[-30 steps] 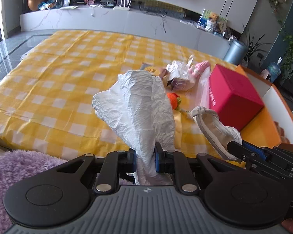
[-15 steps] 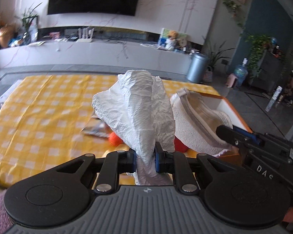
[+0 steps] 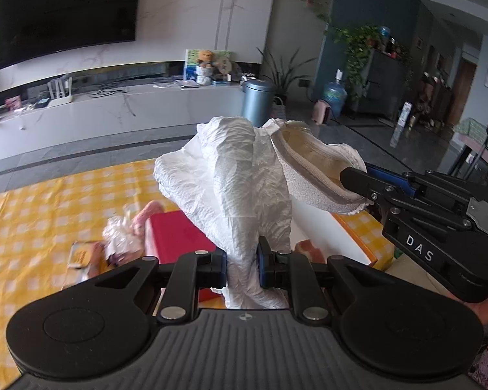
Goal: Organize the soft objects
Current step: 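Carry the white cloth and cream bib with both grippers over the orange box, then open both grippers to drop the white cloth and cream bib into the orange box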
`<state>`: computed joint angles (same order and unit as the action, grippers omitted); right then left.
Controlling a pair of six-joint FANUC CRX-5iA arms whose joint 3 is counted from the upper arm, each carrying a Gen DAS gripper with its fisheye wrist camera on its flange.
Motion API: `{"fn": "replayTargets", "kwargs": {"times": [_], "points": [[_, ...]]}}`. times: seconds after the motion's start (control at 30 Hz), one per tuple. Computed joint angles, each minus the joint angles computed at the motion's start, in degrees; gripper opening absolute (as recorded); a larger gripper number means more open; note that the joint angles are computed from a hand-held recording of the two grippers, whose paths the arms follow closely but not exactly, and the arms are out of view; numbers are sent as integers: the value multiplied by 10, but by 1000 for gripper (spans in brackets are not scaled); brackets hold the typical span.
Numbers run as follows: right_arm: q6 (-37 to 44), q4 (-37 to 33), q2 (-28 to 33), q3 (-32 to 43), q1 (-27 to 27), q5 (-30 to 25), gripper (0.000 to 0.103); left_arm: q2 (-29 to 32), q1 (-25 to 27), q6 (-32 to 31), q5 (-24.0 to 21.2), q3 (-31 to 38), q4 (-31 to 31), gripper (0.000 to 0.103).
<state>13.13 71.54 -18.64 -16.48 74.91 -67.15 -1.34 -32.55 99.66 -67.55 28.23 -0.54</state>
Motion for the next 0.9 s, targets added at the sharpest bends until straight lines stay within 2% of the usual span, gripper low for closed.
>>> {"fn": "replayTargets", "kwargs": {"times": [0.27, 0.5, 0.67, 0.9], "points": [[51, -59, -11, -3, -88, 33, 12, 112, 6, -62, -24, 92, 48, 19], [97, -146, 12, 4, -165, 77, 12, 222, 2, -101, -86, 183, 66, 19], [121, -213, 35, 6, -201, 89, 12, 293, -5, -117, -147, 250, 49, 19], [156, -287, 63, 15, -232, 109, 12, 353, -20, -137, -211, 326, 0, 20]]}}
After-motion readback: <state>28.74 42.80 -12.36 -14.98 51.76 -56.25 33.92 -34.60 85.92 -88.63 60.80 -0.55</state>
